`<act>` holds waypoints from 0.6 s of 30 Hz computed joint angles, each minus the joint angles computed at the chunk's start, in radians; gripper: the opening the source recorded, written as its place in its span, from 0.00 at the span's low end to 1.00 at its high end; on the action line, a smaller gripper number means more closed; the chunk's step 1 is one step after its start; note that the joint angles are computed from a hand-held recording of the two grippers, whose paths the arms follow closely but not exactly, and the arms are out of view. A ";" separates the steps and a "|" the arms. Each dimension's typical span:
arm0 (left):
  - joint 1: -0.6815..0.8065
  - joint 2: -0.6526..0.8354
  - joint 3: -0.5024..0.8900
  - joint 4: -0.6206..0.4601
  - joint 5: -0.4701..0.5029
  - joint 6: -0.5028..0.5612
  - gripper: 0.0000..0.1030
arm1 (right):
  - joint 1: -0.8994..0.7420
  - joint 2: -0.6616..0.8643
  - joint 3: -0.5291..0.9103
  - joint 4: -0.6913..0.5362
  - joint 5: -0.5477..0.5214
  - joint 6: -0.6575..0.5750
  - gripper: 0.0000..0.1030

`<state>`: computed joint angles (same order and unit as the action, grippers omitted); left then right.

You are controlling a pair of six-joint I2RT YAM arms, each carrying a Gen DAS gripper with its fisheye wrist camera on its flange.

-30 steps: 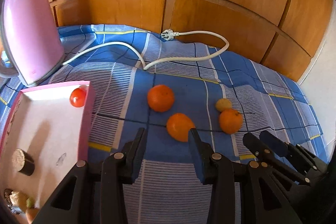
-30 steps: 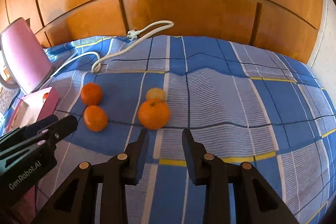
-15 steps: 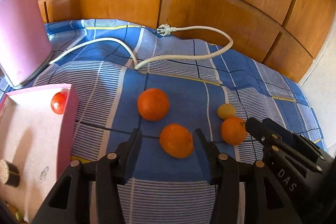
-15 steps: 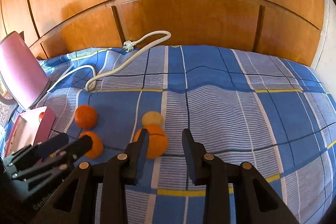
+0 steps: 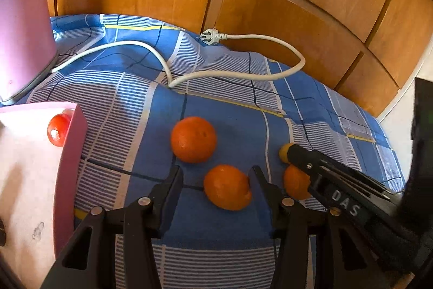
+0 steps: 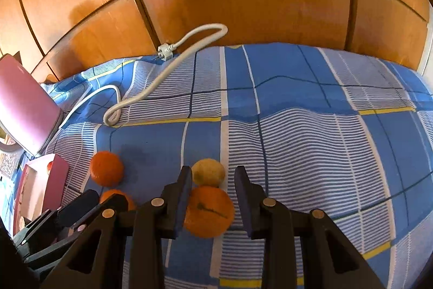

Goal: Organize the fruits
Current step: 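Lower the left tool over one orange while the right tool approaches another orange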

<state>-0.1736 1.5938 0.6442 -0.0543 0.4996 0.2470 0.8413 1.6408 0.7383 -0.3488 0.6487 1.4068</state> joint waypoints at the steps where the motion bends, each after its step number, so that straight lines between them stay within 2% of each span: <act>1: 0.004 0.010 0.006 -0.003 0.011 0.001 0.50 | -0.009 0.004 -0.002 0.013 -0.006 -0.007 0.32; 6: 0.023 0.054 0.042 -0.035 0.062 -0.012 0.49 | -0.052 -0.005 -0.053 0.145 -0.060 -0.051 0.32; 10: 0.020 0.034 0.029 -0.048 0.085 0.010 0.34 | -0.053 0.007 -0.038 0.140 -0.064 -0.062 0.32; 18: 0.034 -0.010 -0.014 -0.053 0.095 0.044 0.33 | -0.020 -0.021 -0.064 0.127 -0.046 -0.030 0.29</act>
<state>-0.1391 1.5841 0.6298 -0.1077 0.5943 0.2912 0.8211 1.6202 0.6744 -0.2219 0.6023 1.3765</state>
